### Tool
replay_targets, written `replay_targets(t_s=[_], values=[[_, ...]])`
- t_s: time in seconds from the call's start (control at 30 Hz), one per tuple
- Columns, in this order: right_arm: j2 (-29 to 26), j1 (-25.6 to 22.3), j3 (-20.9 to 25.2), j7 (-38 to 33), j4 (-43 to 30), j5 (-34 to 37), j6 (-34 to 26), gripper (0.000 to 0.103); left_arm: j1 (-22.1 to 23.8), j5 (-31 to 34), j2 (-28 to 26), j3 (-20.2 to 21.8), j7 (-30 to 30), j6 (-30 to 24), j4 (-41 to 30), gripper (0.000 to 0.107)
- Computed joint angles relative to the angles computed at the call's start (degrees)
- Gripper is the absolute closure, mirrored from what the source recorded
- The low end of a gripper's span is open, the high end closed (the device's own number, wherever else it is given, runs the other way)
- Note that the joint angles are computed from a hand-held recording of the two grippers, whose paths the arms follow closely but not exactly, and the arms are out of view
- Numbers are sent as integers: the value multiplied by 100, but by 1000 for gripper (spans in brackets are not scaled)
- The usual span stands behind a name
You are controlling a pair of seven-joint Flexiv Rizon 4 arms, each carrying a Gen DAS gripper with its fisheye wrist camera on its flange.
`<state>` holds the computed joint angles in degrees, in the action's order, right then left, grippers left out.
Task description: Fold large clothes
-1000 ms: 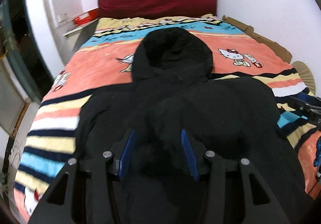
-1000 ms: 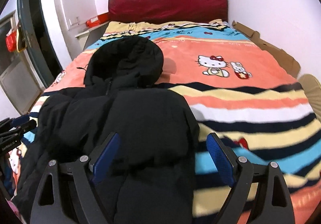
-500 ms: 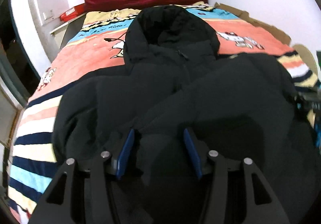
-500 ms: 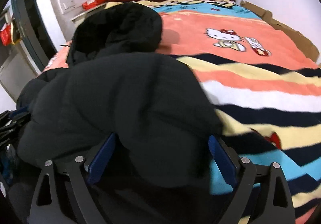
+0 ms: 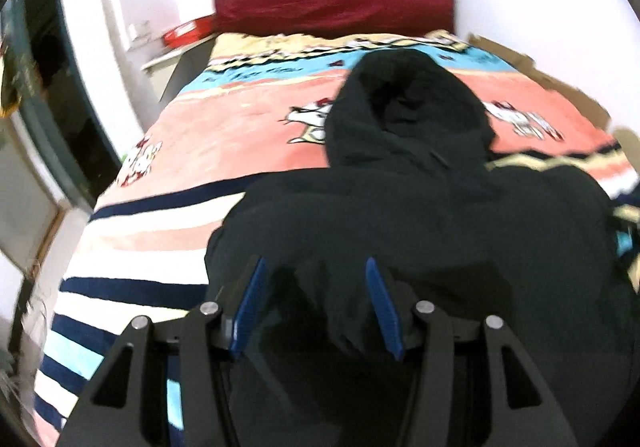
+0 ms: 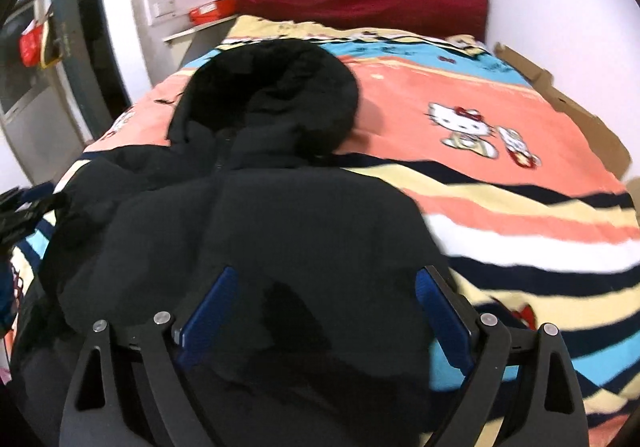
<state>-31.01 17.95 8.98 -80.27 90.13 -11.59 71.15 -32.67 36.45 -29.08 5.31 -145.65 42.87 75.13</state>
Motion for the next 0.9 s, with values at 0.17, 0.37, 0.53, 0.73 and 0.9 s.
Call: replay_targets(t_s=[0.17,0.37,0.53,0.73,0.9], values=[[-294,297,-235,206,-157,-311,-235,12,187,-274,-259,-14,8,162,152,52],[-376,88,-49,185,-207,-91,-399,7,285,-550,-160,53,-276,610,589,44],[-100,281,-453,650,189,-346,-243,8,-8,-274,76,178,-710,268,671,44],[175,355,-491,895,614,-711,185,8,-328,424,250,67,-1349,153,545,44],[104,397,-493,1016,586,-884,243,8,-352,551,82,-102,-1154,146,350,44]])
